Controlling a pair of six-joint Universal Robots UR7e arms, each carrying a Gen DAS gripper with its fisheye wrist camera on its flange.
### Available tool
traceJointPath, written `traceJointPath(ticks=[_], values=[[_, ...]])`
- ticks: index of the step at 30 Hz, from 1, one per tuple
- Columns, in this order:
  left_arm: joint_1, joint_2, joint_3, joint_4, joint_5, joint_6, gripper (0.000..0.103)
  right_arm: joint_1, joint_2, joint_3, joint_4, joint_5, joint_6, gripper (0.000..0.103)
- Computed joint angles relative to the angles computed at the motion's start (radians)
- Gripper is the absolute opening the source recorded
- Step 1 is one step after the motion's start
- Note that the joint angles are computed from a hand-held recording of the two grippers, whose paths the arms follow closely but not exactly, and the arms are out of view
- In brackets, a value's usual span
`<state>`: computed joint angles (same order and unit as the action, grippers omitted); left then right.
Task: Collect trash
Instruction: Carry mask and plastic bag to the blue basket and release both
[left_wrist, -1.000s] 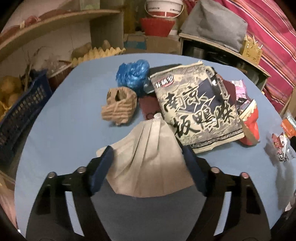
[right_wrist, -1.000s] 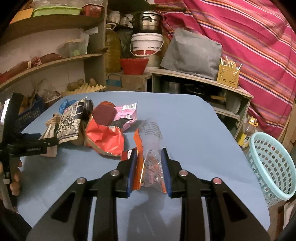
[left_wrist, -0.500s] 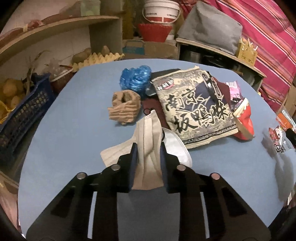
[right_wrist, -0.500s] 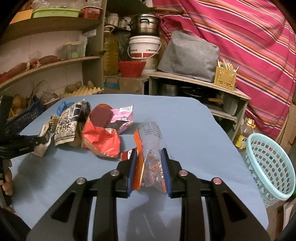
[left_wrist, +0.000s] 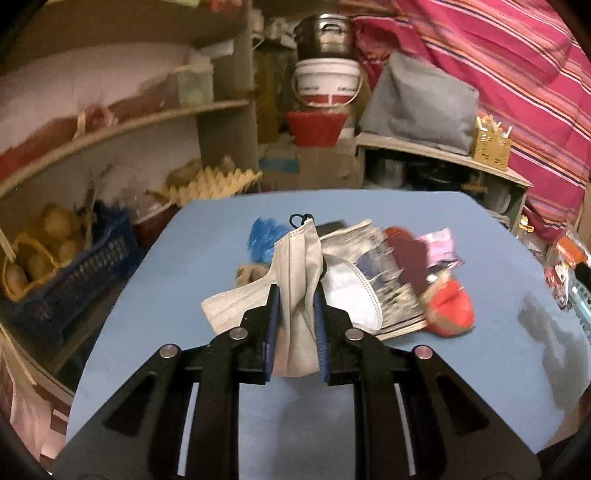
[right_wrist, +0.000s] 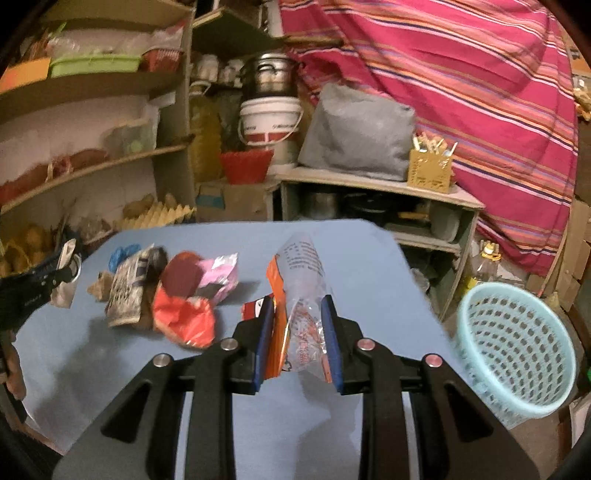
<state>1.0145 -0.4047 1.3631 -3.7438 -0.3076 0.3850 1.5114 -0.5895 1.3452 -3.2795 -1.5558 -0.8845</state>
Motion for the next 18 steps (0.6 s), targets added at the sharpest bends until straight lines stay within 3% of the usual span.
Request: traceJointPath(ticks=[9,14,18], values=[[-0.059,0.164,-0.296,0.076,-0.062,0.126,0.016,-0.038,-0.050,-0.149,0.094,0.003,0.027,0.027],[-0.076,0.297,-0.534,0.258,-0.123,0.082,0.016,-0.076,-0.043,-0.268,0.188,-0.009,0.061,0.027],[-0.085,0.455,-0.824,0.445,-0.190,0.077,0.016,-0.105,-0.017,-0.379,0.248,-0.024,0.075,0.027]])
